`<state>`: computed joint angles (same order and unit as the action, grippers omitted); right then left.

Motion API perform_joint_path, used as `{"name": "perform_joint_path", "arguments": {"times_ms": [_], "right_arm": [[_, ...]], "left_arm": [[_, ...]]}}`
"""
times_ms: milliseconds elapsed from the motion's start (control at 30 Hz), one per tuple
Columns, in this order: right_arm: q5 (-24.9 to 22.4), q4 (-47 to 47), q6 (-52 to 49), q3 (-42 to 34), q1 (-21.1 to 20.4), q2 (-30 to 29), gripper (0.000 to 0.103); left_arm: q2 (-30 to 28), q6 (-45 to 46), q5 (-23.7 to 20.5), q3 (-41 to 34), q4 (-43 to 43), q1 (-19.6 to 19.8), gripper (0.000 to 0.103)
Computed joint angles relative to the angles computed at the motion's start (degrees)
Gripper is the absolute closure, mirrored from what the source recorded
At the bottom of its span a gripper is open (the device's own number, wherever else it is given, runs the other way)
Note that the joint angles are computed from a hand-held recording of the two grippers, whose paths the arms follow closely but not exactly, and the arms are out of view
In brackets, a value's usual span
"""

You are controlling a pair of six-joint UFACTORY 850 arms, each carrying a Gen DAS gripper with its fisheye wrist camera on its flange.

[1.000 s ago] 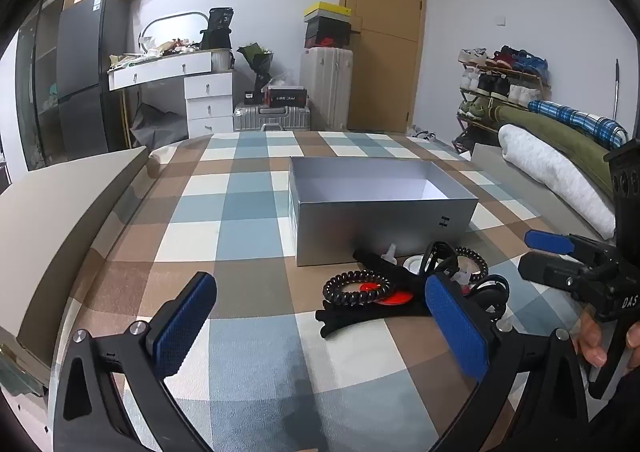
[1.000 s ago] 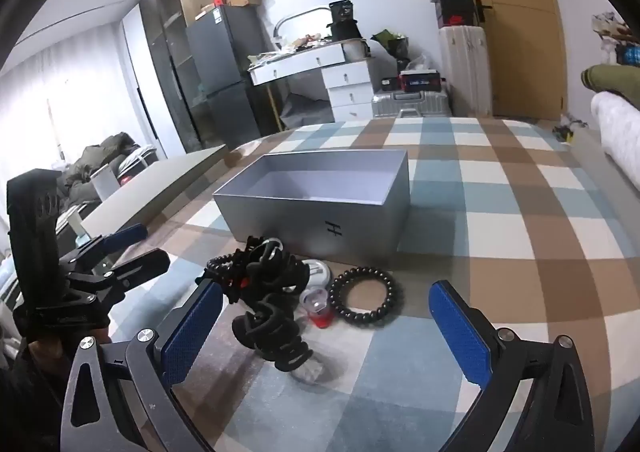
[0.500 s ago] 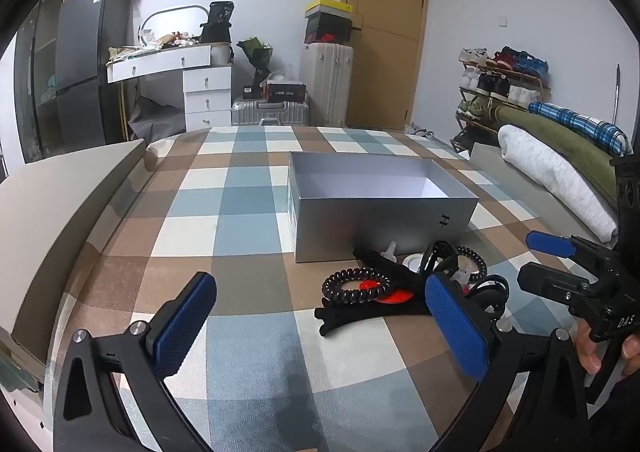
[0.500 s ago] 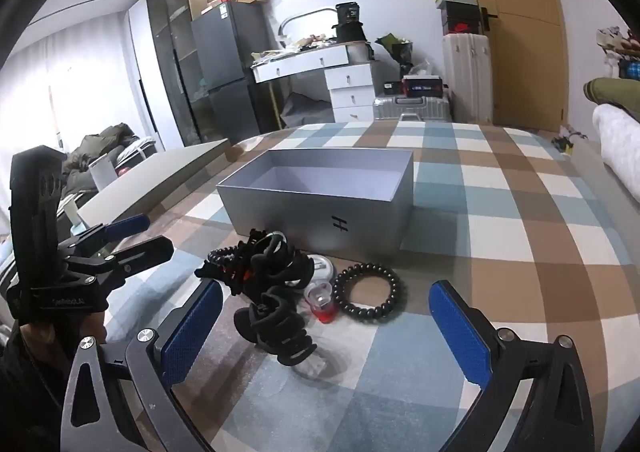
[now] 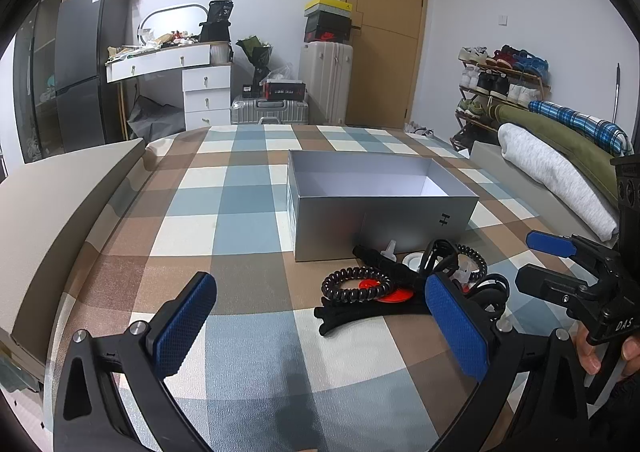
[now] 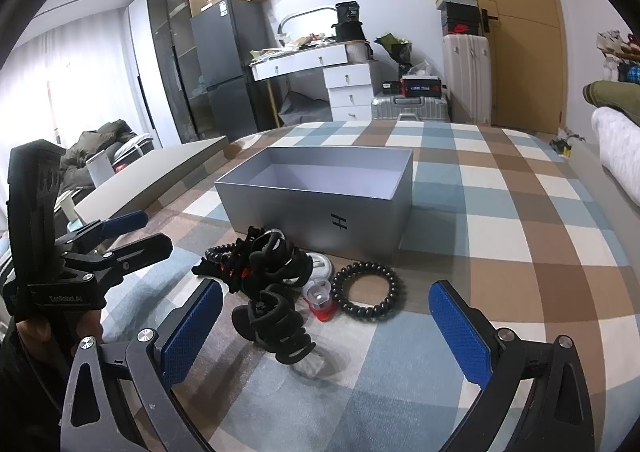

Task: Organize jewelry

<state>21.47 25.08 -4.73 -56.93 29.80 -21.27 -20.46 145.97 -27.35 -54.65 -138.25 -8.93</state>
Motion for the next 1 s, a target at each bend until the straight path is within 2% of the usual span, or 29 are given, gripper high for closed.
{"name": "perform_joint_path", "arguments": {"times_ms": [1000], "right_arm": [[0.0,0.6,-0.1,0.1,0.0,-0.1,0.000]], "left_arm": [[-0.2,0.3,0.0,0.0,-0.3,-0.1,0.001]]}}
